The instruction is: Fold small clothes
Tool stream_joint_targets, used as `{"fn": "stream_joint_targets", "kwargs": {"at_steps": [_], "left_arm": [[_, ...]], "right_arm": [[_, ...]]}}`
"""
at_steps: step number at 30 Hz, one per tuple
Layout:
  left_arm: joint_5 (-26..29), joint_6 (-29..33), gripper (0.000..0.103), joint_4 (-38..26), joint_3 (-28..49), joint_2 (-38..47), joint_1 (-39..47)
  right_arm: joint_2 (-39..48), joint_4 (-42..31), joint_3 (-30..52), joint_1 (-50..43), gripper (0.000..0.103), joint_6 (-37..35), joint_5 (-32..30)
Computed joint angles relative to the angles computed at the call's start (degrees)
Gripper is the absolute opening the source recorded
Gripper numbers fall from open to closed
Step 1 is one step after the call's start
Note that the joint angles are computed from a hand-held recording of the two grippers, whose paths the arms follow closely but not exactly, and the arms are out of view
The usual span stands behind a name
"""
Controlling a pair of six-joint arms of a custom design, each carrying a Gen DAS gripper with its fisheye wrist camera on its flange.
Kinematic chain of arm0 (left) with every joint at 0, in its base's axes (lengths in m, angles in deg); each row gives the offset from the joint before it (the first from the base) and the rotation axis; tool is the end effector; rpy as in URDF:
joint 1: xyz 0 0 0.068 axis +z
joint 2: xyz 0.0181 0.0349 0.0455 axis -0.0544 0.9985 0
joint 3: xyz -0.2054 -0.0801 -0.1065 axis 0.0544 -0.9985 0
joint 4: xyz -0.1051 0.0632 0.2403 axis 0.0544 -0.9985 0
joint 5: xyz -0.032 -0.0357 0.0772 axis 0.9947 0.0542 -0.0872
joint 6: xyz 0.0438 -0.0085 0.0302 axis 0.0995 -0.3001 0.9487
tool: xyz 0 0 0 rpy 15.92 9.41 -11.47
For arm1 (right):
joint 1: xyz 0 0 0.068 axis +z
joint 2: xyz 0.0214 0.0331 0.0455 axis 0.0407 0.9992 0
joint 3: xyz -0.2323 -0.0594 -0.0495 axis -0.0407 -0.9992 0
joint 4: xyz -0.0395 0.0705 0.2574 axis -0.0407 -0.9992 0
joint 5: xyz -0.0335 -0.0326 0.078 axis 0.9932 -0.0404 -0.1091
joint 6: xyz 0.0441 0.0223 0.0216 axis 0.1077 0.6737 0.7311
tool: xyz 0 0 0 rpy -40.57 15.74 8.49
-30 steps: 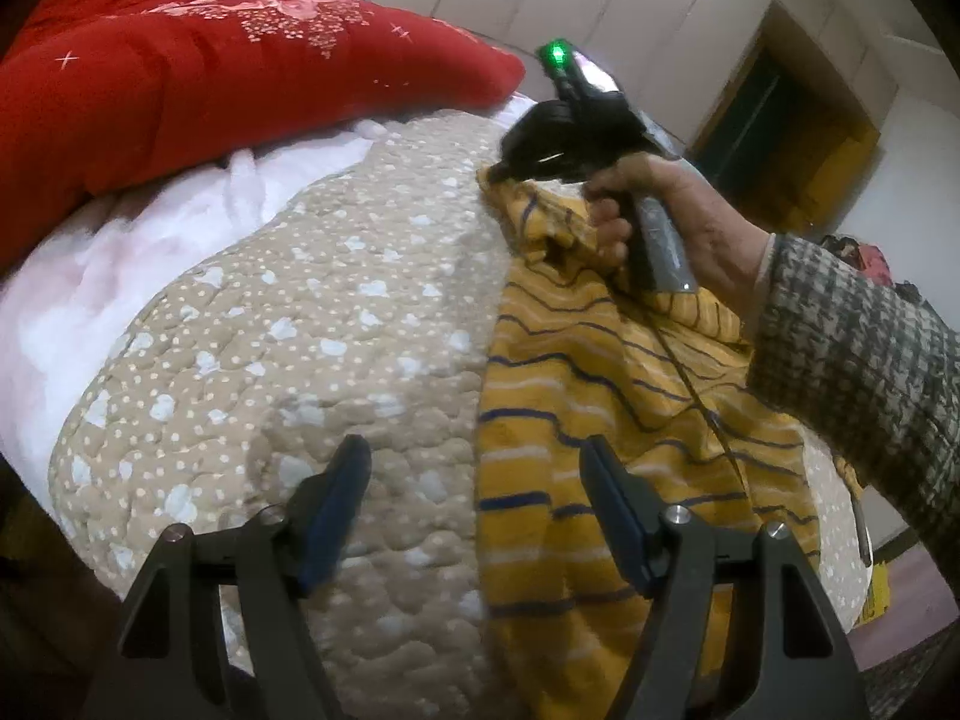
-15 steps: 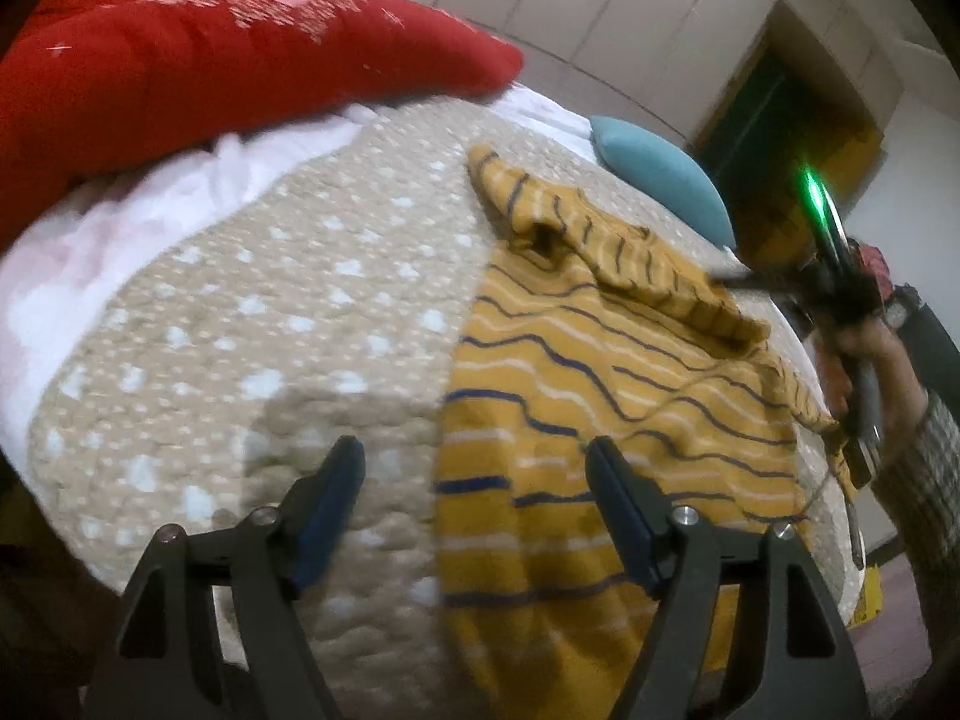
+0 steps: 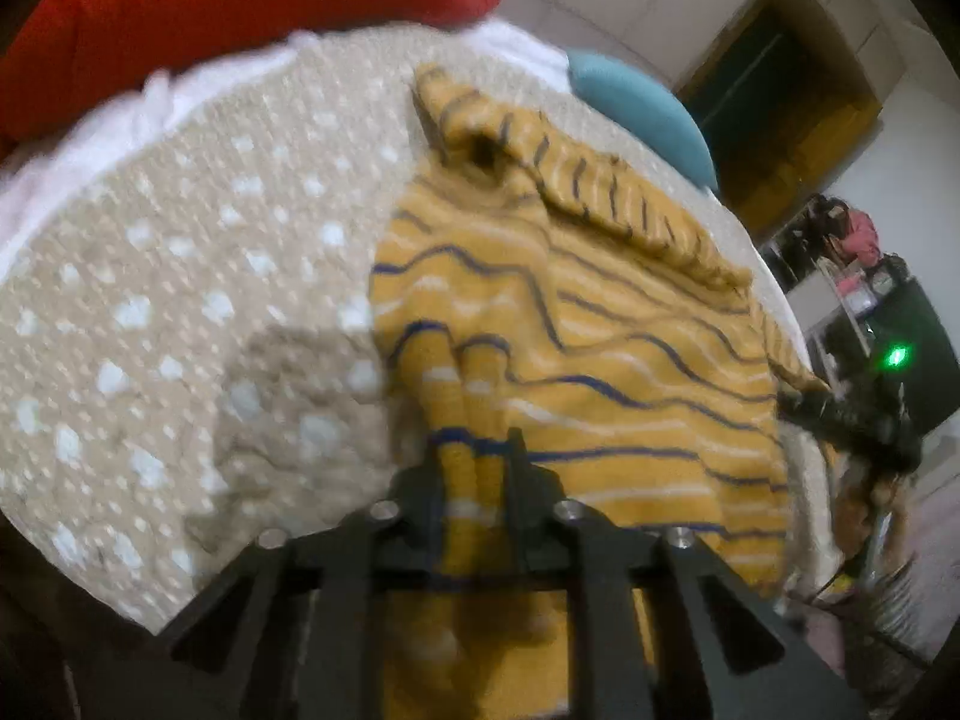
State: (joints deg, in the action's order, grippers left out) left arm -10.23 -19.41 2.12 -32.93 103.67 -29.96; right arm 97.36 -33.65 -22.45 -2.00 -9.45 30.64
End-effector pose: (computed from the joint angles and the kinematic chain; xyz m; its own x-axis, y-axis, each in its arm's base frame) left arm 0.2440 -0.1287 0.1543 -0.8556 -0.1969 -0.4787 0.0468 0.8916 -0.4504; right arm 0.2821 -0.0139 0.1543 -0.9320 0.1523 -0.3291 0.0799 0.9715 0.2233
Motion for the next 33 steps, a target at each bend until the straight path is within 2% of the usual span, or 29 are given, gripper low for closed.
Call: {"fn": "stream_joint_targets", "kwargs": {"at_steps": [2,3,4,7,10,14,15,17,18,19,22,24,27,31,32,33], "left_arm": [[-2.2,-0.1,0.016,-2.5,0.9,-1.4,-1.3],[-2.8,-0.1,0.016,-3.4,1.3,-2.1,-1.7],[-4.0,-0.3,0.015,-5.7,1.8,-3.9,-2.5],[-7.6,-0.3,0.015,-12.8,2.1,-10.4,-4.8],[-9.6,-2.0,0.015,-17.4,0.4,-14.8,-5.0],[-9.7,-3.3,0.016,-19.2,-2.6,-19.9,-2.6],[-10.5,-3.8,0.021,-19.9,-3.0,-21.4,-2.4],[-12.5,-5.0,0.033,-20.6,-3.3,-24.2,-2.7],[-13.2,-5.5,0.04,-20.4,-3.4,-25.5,-3.2],[-13.5,-5.4,0.044,-20.2,-3.6,-26.3,-3.3],[-14.7,-5.7,0.047,-19.7,-2.1,-25.5,-5.6],[-15.0,-5.7,0.048,-18.7,-0.7,-22.7,-6.8],[-14.9,-5.9,0.048,-17.5,1.1,-19.3,-8.2],[-16.8,-5.8,0.049,-17.7,2.9,-17.7,-10.3],[-17.0,-5.8,0.049,-17.6,3.2,-17.5,-10.5],[-17.2,-5.8,0.049,-17.6,3.5,-17.2,-10.7]], "right_arm": [[-6.2,3.0,-7.2,2.2,0.047,1.2,0.0],[-8.2,4.3,-9.3,3.4,0.03,1.2,0.7],[-8.4,5.0,-10.2,3.4,0.005,0.8,-1.0],[-16.7,2.7,-14.6,0.2,0.005,1.6,-7.9],[-24.0,-0.3,-19.2,-4.0,0.005,-0.7,-8.5],[-26.6,-3.0,-20.8,-18.4,0.006,-7.7,-12.8],[-27.8,-3.4,-21.0,-23.1,0.008,-8.3,-13.0],[-25.5,-1.4,-18.7,-31.6,0.024,-7.7,-15.2],[-23.6,0.5,-17.4,-35.2,0.038,-6.4,-16.8],[-21.9,2.1,-16.2,-38.4,0.047,-5.2,-18.0],[-12.6,6.7,-11.4,-45.4,0.055,2.3,-22.0],[-6.2,10.8,-9.5,-47.5,0.056,8.6,-24.7],[-1.7,17.4,-9.2,-47.7,0.054,15.1,-24.5],[0.8,21.3,-6.4,-44.3,0.052,18.9,-17.1],[2.1,21.7,-4.8,-43.0,0.049,19.5,-14.4],[3.5,21.4,-2.8,-42.2,0.029,19.8,-12.0]]}}
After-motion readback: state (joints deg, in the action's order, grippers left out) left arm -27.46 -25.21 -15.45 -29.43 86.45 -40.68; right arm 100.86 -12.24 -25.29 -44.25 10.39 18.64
